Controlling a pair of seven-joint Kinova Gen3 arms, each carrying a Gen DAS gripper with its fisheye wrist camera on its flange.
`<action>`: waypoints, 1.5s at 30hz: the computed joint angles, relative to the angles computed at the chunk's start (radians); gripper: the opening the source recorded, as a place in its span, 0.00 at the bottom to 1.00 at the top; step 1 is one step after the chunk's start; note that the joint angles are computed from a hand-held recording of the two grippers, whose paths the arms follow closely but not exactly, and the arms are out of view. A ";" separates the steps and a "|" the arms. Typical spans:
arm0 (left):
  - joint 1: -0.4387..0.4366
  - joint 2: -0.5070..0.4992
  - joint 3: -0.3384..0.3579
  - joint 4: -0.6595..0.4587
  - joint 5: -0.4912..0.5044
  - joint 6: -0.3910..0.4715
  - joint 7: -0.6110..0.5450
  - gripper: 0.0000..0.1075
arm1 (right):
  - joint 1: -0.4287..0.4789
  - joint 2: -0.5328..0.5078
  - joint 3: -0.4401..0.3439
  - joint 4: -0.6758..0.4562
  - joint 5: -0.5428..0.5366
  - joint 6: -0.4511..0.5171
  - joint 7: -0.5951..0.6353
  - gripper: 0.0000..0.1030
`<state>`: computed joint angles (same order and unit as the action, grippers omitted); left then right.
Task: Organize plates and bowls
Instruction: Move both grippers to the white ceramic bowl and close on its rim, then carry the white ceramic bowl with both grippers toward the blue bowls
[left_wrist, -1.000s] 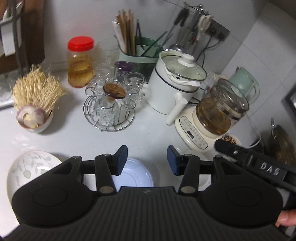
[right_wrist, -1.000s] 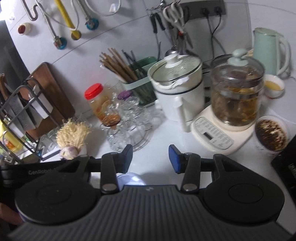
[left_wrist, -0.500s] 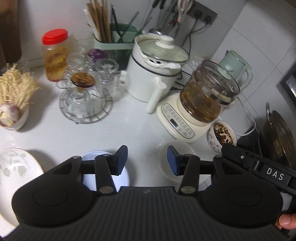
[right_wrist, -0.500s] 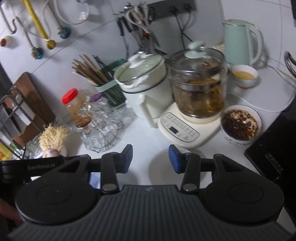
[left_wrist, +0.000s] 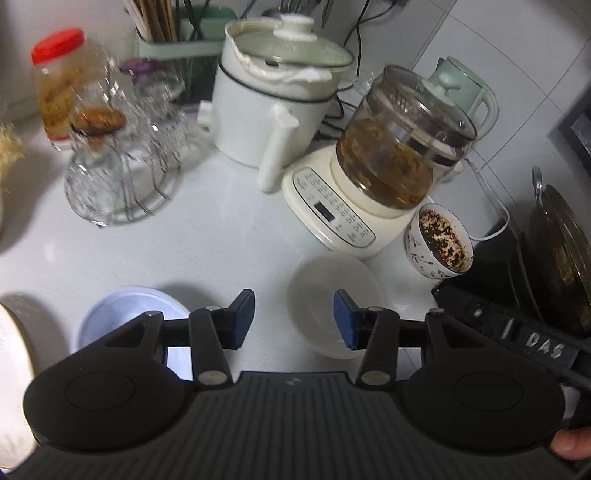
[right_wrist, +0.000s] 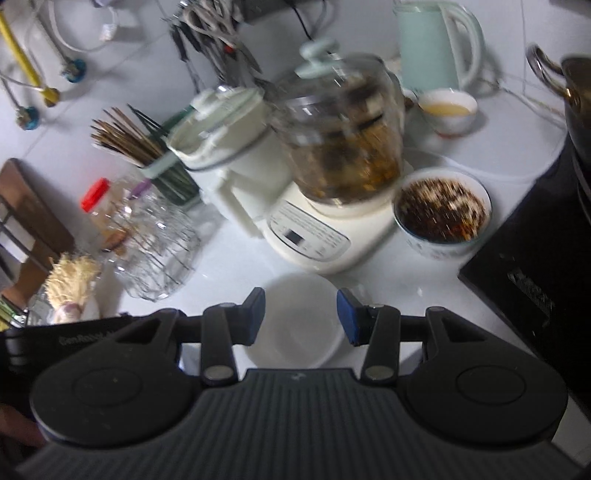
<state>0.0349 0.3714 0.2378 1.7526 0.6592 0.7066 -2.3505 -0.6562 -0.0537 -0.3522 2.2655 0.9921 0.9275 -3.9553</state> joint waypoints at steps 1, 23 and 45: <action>0.000 0.009 0.006 0.003 0.006 -0.006 -0.011 0.49 | 0.004 0.002 0.005 0.014 0.005 -0.021 -0.014 0.45; 0.101 0.201 0.042 -0.094 -0.165 -0.092 0.157 0.43 | 0.112 0.117 0.133 0.128 0.249 -0.344 -0.182 0.29; 0.054 0.253 0.111 -0.093 -0.181 -0.121 0.137 0.15 | 0.118 0.188 0.165 0.125 0.328 -0.382 -0.249 0.11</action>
